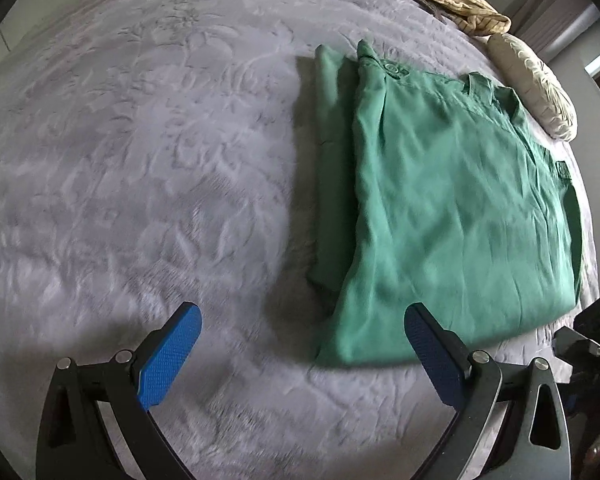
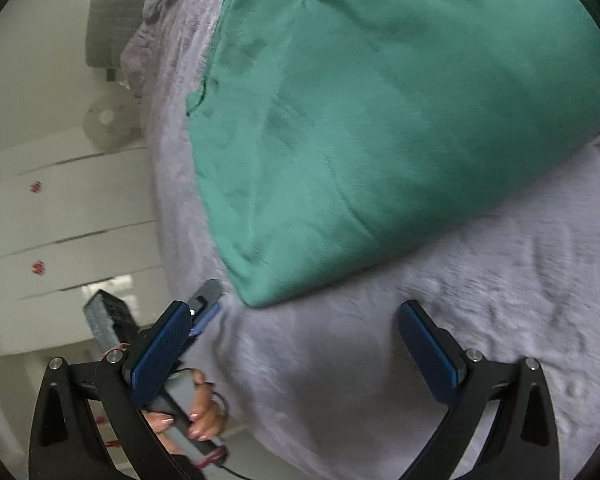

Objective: Fold large clothes

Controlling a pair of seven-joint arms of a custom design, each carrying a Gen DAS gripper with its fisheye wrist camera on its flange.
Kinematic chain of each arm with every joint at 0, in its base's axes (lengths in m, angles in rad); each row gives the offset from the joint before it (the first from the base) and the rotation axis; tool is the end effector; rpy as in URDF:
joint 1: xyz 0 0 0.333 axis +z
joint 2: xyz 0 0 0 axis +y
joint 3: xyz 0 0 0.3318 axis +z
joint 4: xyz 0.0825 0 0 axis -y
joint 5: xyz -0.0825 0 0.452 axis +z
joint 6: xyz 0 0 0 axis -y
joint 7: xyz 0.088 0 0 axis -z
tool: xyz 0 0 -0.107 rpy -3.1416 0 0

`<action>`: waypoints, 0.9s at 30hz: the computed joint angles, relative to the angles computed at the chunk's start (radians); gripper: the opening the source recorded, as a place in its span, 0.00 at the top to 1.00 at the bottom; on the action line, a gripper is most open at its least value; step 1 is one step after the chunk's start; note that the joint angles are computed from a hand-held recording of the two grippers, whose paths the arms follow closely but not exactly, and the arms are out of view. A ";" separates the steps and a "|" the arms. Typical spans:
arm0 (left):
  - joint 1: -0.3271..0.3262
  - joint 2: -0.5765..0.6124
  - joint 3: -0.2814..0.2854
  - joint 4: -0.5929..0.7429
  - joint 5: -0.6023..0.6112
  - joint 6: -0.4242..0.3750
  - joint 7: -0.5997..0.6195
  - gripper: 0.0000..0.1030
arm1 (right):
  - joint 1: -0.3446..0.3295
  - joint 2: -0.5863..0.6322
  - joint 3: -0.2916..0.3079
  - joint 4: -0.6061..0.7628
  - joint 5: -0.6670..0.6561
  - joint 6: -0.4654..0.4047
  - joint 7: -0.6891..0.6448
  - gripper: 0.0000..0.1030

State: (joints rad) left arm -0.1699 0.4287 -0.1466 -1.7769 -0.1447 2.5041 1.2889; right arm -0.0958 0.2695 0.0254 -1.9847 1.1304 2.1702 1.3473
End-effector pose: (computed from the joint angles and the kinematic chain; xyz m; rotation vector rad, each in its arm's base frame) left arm 0.7077 -0.2210 0.3254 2.2850 -2.0857 0.5318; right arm 0.6640 -0.0122 0.3129 -1.1286 2.0753 0.7514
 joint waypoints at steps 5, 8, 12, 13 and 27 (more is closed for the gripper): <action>-0.006 0.050 -0.011 0.052 -0.021 0.013 -0.008 0.01 | -0.014 0.038 0.021 0.019 0.151 -0.004 -0.081 0.00; 0.006 0.064 -0.017 0.067 -0.051 0.007 -0.001 0.01 | -0.011 0.079 0.033 0.053 0.195 0.002 -0.081 0.00; 0.058 0.063 -0.057 0.061 -0.155 0.016 0.068 0.01 | -0.013 0.102 0.051 0.061 0.261 0.021 -0.088 0.00; 0.078 0.071 -0.074 0.068 -0.199 0.021 0.099 0.01 | -0.012 0.099 0.055 0.052 0.288 0.037 -0.094 0.00; 0.213 0.250 -0.203 0.279 -0.618 -0.134 0.382 0.01 | -0.036 0.076 0.043 0.060 0.364 -0.036 -0.195 0.93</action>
